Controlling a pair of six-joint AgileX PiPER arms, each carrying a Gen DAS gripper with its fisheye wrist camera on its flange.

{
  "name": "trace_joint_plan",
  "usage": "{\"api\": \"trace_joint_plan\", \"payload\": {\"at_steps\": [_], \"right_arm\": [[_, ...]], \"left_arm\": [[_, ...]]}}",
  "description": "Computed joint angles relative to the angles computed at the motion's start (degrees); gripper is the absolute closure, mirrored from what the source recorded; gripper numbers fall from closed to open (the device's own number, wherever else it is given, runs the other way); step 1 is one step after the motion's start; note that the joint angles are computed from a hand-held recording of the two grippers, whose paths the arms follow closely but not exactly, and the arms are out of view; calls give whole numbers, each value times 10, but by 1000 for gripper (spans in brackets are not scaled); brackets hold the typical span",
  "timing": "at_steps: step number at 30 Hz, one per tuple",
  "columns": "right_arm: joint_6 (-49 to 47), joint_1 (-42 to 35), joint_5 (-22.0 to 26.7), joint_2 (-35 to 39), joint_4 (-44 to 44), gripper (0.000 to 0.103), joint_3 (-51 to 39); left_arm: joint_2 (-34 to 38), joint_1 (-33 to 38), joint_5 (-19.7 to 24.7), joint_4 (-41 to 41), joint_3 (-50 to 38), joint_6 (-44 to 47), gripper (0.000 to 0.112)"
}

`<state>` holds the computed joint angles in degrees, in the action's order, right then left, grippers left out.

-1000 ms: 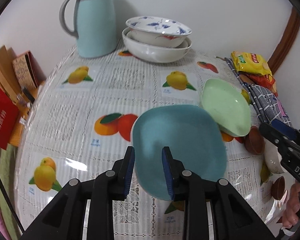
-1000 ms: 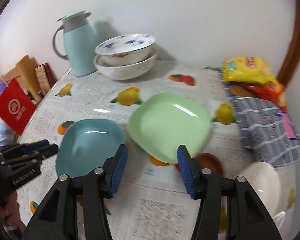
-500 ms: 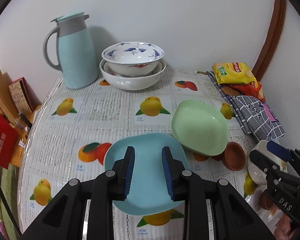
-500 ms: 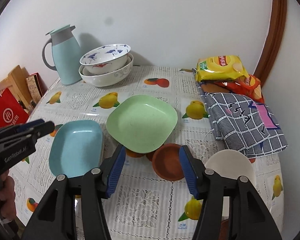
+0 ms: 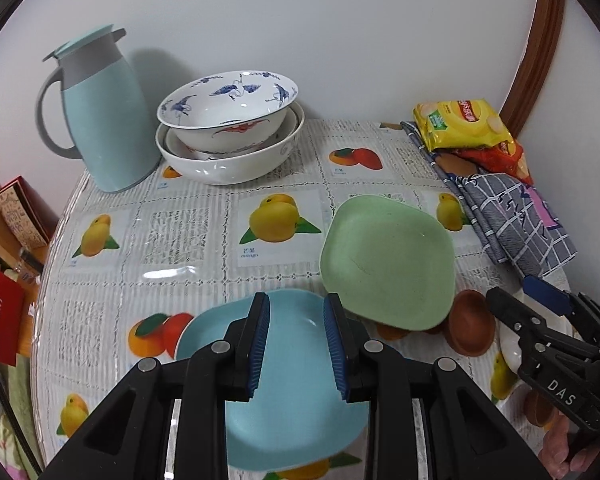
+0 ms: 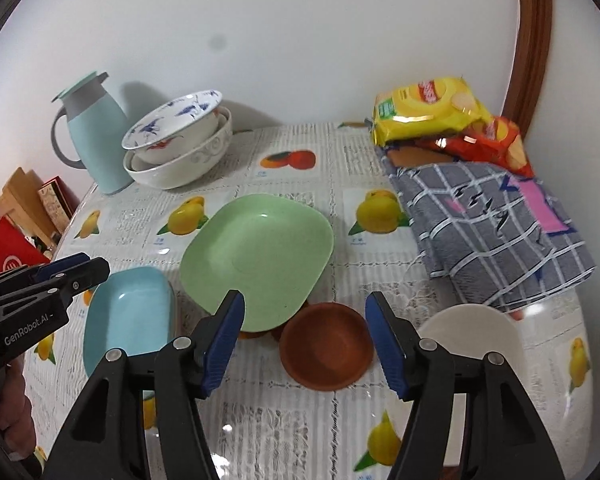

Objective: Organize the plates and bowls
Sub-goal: 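Move both grippers to the green plate and close on its rim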

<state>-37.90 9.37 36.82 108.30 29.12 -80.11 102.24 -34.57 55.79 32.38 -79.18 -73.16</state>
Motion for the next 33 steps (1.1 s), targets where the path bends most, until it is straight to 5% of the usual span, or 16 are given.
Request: {"api": "trace_joint_plan", "payload": {"at_steps": [9,13,29,33], "right_arm": [[74,26,28,99,-56,41,-119],[119,38,34,142,-96,41,-168],[225,54,79,243,-174,43,-286],[233,58,103,270,-180,59,-317]], "left_arm": [[72,55,-59,-55,-52,97,85],[100,75,-77,-73,-74,124,68],[207,117,-72,-135,-182,220,68],[228,125,-69,-148,-200,229,79]]}}
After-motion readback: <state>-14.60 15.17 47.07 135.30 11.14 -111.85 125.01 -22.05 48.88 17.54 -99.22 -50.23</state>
